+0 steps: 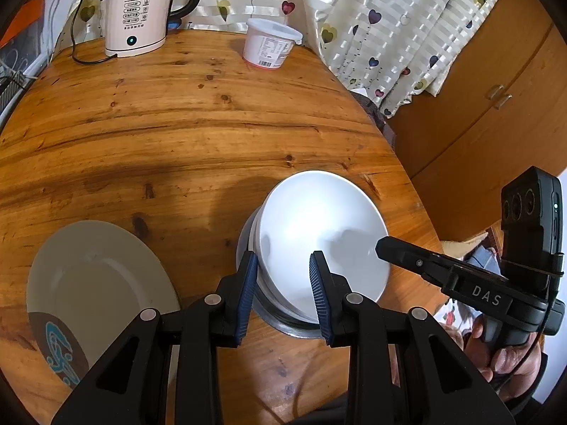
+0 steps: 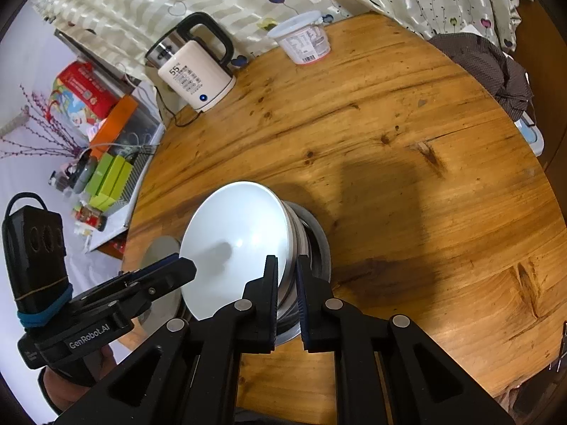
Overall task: Organize plates and bowls
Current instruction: 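Open the left gripper to release the bowl onto the stack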
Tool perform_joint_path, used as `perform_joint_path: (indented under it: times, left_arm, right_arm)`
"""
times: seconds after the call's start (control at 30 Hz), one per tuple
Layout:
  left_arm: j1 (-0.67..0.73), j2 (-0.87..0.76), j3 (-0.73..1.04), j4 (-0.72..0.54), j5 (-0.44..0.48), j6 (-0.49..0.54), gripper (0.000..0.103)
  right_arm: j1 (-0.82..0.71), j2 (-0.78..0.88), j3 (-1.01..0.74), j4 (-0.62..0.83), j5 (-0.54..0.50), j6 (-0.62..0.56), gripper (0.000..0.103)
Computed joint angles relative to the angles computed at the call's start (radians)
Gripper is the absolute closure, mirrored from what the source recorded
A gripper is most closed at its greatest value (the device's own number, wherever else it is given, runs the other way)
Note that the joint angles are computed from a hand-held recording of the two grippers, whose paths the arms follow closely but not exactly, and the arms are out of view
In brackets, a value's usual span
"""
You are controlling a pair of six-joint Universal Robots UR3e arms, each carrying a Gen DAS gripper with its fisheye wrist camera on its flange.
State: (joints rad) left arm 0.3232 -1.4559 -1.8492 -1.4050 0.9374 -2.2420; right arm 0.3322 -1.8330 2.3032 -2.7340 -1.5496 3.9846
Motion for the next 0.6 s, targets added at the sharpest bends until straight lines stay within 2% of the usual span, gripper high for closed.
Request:
perform_joint_path:
  times: [0.6]
  left_arm:
    - [0.015, 0.0, 0.006, -0.029, -0.007, 0.025, 0.072]
  right_arm:
    - [-0.024, -0.01, -0.02, 0.054, 0.031, -0.025, 0.09]
